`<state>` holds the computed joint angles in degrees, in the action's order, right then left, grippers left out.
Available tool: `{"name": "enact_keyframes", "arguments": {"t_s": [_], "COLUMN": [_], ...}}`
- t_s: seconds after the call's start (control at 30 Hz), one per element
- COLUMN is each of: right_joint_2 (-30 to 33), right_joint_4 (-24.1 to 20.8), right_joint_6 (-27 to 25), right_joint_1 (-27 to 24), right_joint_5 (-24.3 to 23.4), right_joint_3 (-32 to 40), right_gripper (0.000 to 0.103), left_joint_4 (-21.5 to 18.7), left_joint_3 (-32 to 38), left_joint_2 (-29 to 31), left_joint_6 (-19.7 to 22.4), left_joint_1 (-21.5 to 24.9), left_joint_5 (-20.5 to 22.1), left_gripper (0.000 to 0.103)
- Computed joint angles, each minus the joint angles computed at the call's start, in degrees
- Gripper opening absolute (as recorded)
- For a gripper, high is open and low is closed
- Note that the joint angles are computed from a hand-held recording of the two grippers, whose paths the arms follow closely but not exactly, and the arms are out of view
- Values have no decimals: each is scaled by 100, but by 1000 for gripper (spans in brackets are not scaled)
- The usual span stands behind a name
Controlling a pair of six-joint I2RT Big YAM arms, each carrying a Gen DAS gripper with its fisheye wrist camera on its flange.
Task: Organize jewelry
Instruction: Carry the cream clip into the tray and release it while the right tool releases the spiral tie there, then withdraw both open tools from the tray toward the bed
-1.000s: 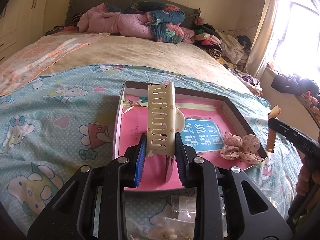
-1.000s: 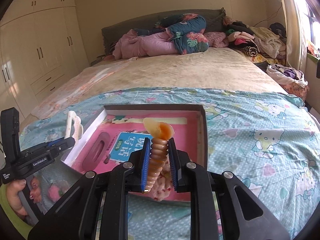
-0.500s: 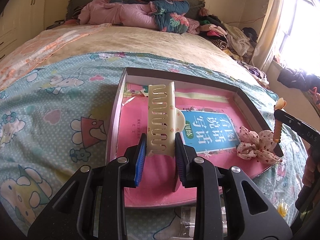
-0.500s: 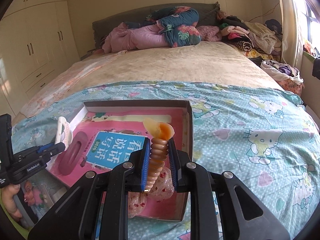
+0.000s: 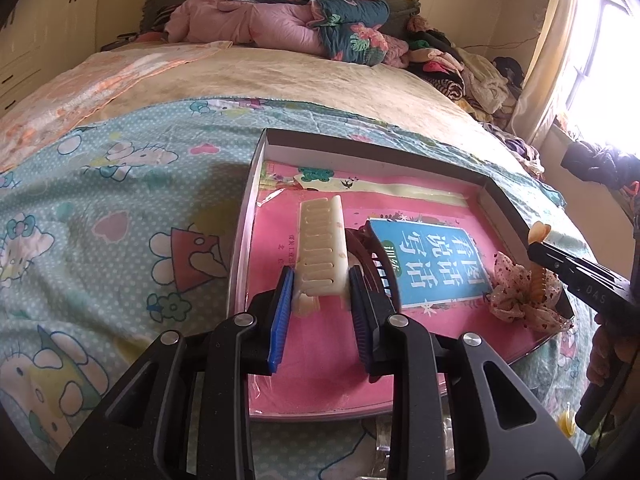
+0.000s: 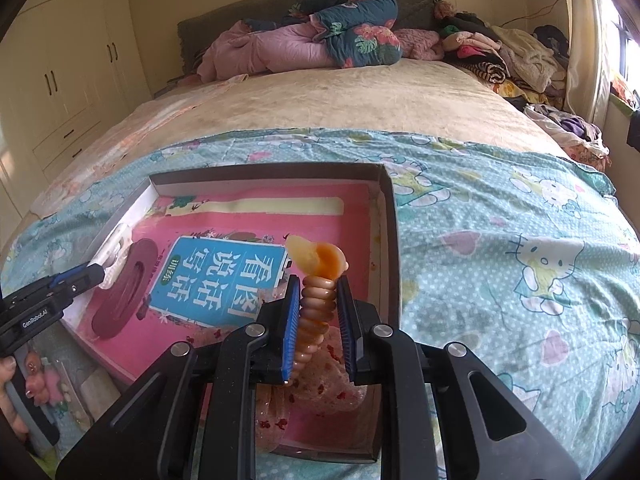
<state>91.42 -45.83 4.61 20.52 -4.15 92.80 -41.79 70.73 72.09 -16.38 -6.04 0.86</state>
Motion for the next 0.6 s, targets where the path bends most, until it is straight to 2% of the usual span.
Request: {"name": "enact_keyframes", "arguments": {"t_s": [0.23, 0.3, 0.6], "right_joint_2": [-159, -238, -622], "right_joint_4": [195, 260, 462], "right_joint_6": [99, 123, 246], "right_joint_1": [13, 12, 14], "right_joint_5": [41, 36, 4], "right_joint_3": [-216, -277, -605], "right_gripper": [22, 32, 50], "left_joint_4": [23, 20, 22], "left_joint_3": [-41, -54, -92], "left_joint_2": [-34, -53, -183], "left_joint_6": [36, 41, -10], "left_joint_1": [-12, -15, -63], "left_joint_5": [-26, -22, -31], "left_gripper": [20, 20, 20]}}
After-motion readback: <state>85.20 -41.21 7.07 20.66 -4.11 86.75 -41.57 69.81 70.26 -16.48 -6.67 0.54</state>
